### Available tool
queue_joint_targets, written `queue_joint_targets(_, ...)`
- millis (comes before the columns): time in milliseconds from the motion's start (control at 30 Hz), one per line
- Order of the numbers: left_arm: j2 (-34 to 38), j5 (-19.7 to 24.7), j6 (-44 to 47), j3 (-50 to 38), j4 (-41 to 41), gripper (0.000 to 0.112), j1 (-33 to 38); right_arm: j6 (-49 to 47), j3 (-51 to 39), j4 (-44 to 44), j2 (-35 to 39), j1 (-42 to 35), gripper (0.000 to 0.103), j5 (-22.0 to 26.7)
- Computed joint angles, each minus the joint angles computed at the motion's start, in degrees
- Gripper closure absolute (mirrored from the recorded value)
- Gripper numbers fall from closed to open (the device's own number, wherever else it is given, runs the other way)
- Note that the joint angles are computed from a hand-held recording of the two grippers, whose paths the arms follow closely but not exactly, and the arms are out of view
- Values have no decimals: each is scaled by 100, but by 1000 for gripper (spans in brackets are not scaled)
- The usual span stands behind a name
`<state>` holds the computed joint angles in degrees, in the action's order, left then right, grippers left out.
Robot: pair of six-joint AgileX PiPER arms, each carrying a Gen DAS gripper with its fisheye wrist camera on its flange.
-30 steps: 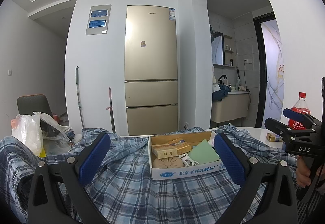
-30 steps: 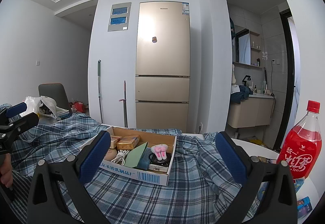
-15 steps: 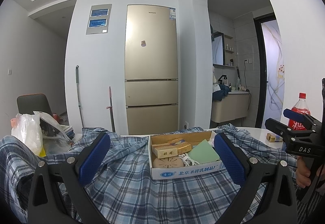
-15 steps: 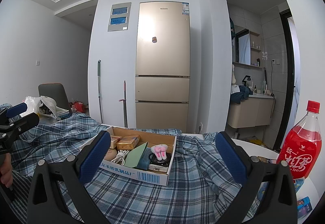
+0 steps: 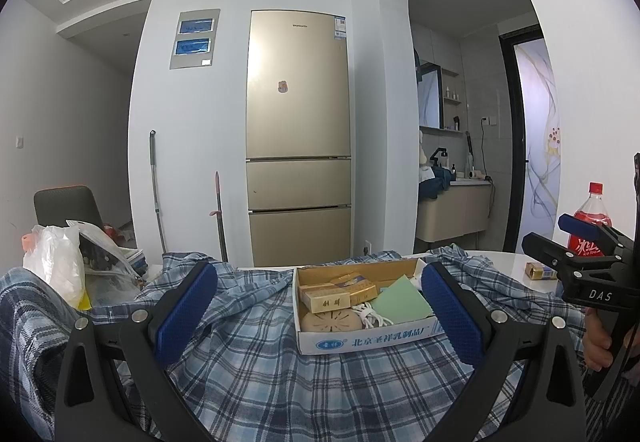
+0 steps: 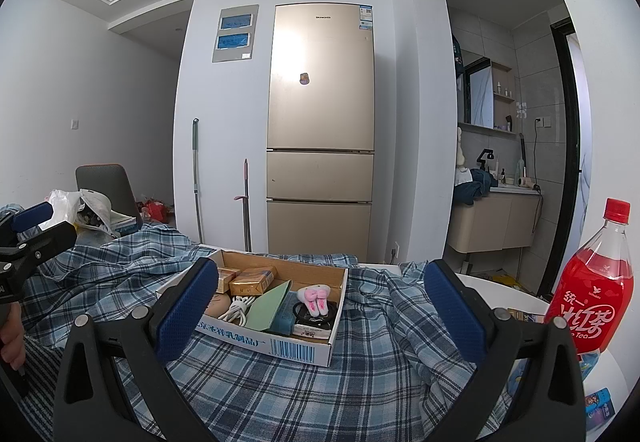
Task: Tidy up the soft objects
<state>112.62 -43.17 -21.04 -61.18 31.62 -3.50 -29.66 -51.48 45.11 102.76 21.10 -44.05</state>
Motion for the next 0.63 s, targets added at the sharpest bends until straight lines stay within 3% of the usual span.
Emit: queue_joint_targets(633, -11, 24, -29, -15, 30, 9, 8, -5, -3, 2, -1, -1, 0, 5)
